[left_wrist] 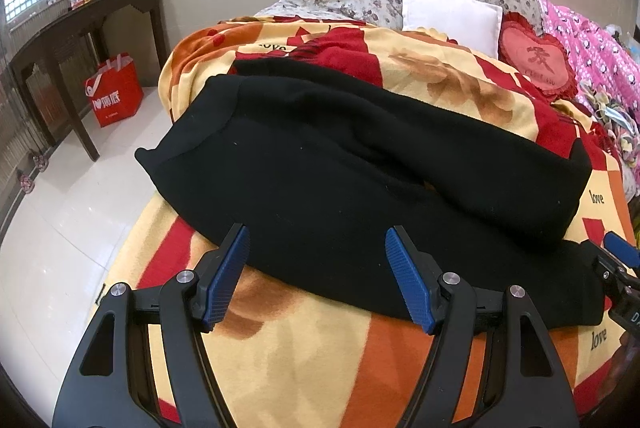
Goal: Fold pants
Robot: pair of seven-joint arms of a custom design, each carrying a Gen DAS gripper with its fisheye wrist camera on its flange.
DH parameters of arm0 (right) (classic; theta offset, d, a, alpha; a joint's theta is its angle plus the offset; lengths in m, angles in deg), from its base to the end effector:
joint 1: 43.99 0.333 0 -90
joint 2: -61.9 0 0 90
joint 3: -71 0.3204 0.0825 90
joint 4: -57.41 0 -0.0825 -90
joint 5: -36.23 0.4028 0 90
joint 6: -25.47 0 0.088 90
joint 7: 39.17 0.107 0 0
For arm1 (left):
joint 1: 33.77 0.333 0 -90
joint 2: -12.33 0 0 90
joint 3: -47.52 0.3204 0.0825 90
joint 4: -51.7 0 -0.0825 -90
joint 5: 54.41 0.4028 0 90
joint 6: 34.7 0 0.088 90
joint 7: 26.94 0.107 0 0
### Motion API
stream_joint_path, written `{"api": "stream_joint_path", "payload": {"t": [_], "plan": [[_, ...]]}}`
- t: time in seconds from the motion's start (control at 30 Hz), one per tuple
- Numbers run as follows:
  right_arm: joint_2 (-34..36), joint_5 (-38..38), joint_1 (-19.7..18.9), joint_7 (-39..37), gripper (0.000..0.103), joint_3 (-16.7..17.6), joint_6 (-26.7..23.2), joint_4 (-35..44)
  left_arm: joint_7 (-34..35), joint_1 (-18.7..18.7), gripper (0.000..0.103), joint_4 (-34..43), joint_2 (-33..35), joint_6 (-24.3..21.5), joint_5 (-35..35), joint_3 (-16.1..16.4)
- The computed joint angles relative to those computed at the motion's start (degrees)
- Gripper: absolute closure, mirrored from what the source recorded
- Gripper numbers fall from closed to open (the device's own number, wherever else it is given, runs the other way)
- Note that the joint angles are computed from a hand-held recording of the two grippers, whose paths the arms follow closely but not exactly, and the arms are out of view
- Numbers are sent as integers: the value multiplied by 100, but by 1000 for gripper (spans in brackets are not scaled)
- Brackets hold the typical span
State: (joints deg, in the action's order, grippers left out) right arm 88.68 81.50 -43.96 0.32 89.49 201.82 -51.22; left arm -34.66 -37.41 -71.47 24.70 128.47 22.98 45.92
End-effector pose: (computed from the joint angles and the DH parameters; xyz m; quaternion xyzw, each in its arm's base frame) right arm 0.6669 0.1409 0.3190 -0.7570 0.5329 -0.1654 0.3401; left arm 0.5810 -0.1052 0.3158 -0.7705 0.5205 -0.2224 0.2932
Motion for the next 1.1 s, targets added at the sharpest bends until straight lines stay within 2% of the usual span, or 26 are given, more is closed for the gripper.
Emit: {"api": "stream_joint_path", "payload": {"t": [0.27, 0.37, 0.57, 1.1], "plan": [[36, -48, -8, 94, 17, -40, -60, 32, 50, -36, 32, 59, 57, -1, -34, -4], [41, -159, 112, 226, 17, -183, -83, 46, 94, -37, 32, 56, 60, 19, -88, 1], [67, -323, 181, 330, 17, -258, -111, 64, 181, -40, 32, 37, 51, 41, -181, 11], [103, -581, 195, 554, 17, -282, -161, 82, 212, -70, 32, 53, 80, 40, -245, 38]]}}
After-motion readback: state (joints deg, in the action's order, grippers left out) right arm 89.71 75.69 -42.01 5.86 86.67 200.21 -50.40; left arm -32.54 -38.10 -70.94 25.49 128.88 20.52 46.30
